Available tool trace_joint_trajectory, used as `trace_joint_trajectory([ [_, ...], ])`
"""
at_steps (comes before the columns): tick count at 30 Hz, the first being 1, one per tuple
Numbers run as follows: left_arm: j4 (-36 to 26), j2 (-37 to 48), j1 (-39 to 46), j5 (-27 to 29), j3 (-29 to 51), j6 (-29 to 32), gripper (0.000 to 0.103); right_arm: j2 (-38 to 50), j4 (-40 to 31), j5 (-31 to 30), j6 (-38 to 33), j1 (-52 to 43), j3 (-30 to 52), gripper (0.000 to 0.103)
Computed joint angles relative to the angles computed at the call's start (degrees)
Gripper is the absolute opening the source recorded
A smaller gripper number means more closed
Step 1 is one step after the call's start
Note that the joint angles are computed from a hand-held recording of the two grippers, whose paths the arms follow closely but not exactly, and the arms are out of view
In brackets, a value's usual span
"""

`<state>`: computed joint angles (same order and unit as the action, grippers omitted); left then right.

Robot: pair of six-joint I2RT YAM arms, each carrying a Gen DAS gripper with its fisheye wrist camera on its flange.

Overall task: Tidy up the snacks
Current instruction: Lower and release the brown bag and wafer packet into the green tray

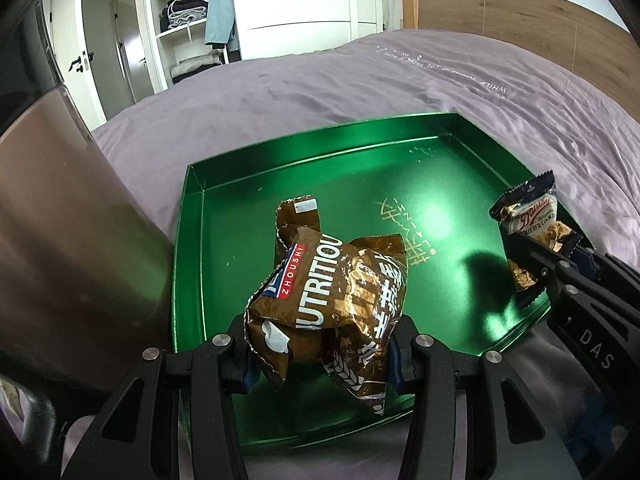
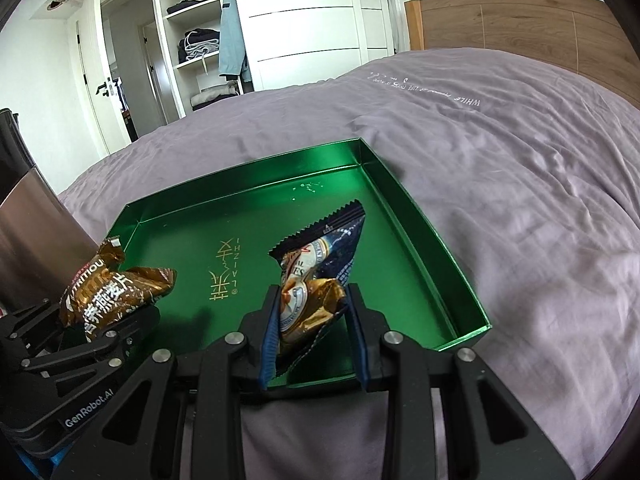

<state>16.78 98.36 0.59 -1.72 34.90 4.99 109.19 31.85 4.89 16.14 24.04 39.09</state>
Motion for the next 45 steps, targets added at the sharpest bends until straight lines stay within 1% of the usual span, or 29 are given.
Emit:
trace_joint_trajectory([
  [8, 1.0, 1.4, -0.8, -1.0, 0.2, -0.1, 0.042, 0.4, 0.3, -0.3, -0.6, -0.2, 0.3, 0.041],
  [15, 3.3, 1.7, -3.2, -4.9, -0.6, 0.3, 0.042, 0.9, 0.5, -0.7, -1.0, -0.4, 0.8, 0.041],
  [23, 3.8, 1.8, -4.4, -6.9, -0.8, 0.9, 0.042, 1.4, 1.5, -1.6, -0.9, -0.8, 0.8, 0.041],
  [29, 4.7, 2.4, -4.9, -6.7, -0.8, 1.3, 0.042, 2.5, 3.3, -2.6, -0.9, -1.4, 0.5, 0.041],
  [33, 4.8, 2.3, -4.2, -5.5, -1.0, 1.4, 0.042, 2.5, 4.4, -1.2, -0.8, -0.9, 0.0, 0.043],
  [34, 4.8, 2.2, -4.0, -5.2, -1.0, 1.4, 0.042, 2.5, 4.5, -1.3, -0.8, -0.9, 0.0, 0.045],
  [35, 4.8, 2.2, -4.0, -5.1, -1.1, 1.5, 0.043, 2.3, 4.8, -1.4, -0.8, -0.9, -0.3, 0.058],
  [36, 4.9, 1.9, -3.8, -5.0, -1.3, 1.7, 0.043, 2.2, 5.3, -1.3, -0.8, -0.7, -0.7, 0.073],
  [37, 4.8, 1.9, -3.8, -5.0, -1.3, 1.7, 0.043, 2.0, 5.4, -1.2, -0.9, -0.6, -0.8, 0.079],
  [41, 4.9, 0.8, -4.4, -6.1, -2.0, 2.0, 0.044, 1.4, 6.0, -0.9, -0.9, -0.5, -1.5, 0.085],
  [45, 4.7, 0.3, -5.0, -7.2, -2.1, 2.2, 0.045, 0.9, 7.1, -0.9, -0.7, -0.7, -2.3, 0.086],
])
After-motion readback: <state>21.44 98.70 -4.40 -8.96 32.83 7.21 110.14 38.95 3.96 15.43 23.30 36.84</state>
